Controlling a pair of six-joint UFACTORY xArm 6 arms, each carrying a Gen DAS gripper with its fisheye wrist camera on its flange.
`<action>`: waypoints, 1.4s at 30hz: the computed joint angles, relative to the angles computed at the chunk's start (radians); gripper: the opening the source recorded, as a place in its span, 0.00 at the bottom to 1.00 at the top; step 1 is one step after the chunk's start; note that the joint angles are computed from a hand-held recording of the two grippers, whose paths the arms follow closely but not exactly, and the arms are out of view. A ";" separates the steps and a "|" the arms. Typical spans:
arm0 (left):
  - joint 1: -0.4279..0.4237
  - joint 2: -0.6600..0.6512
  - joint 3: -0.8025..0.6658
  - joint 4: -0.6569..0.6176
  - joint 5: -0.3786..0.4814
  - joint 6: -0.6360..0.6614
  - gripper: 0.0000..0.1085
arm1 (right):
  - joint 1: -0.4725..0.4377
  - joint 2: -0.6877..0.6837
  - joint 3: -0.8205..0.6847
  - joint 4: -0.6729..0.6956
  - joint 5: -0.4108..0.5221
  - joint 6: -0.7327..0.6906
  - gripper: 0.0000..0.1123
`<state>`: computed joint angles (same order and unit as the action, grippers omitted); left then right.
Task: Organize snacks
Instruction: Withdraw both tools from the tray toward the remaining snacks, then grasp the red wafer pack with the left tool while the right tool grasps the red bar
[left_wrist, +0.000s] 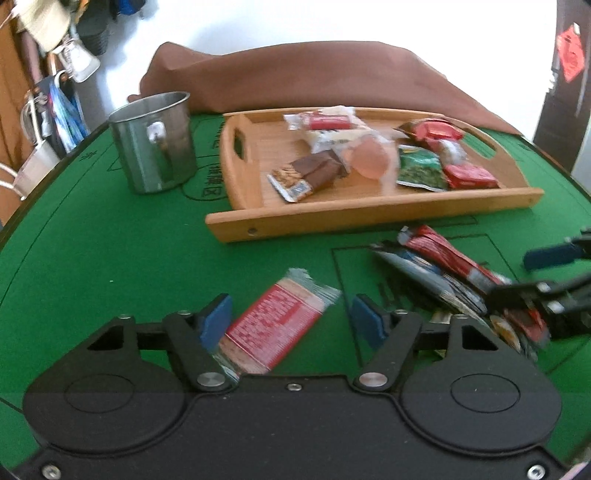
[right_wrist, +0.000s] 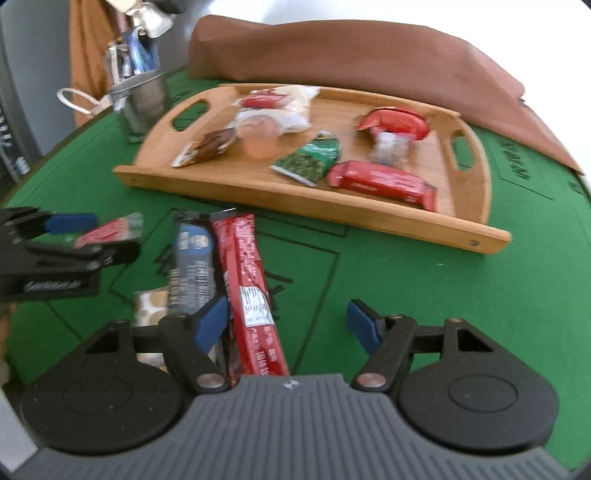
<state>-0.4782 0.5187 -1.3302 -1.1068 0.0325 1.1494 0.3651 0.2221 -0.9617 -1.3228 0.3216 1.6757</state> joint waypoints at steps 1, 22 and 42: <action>-0.001 -0.008 0.008 -0.015 0.008 0.021 0.62 | 0.011 -0.001 -0.001 -0.010 0.036 0.010 0.71; -0.026 -0.060 0.053 -0.277 0.014 0.278 0.60 | 0.068 0.002 0.011 -0.234 0.110 0.240 0.65; -0.029 -0.056 0.039 -0.389 0.008 0.377 0.60 | 0.122 0.003 0.027 -0.482 0.151 0.393 0.33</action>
<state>-0.5070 0.4623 -1.2914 -1.4960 0.0403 1.5266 0.4866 0.2247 -0.9351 -1.8048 0.4726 2.0684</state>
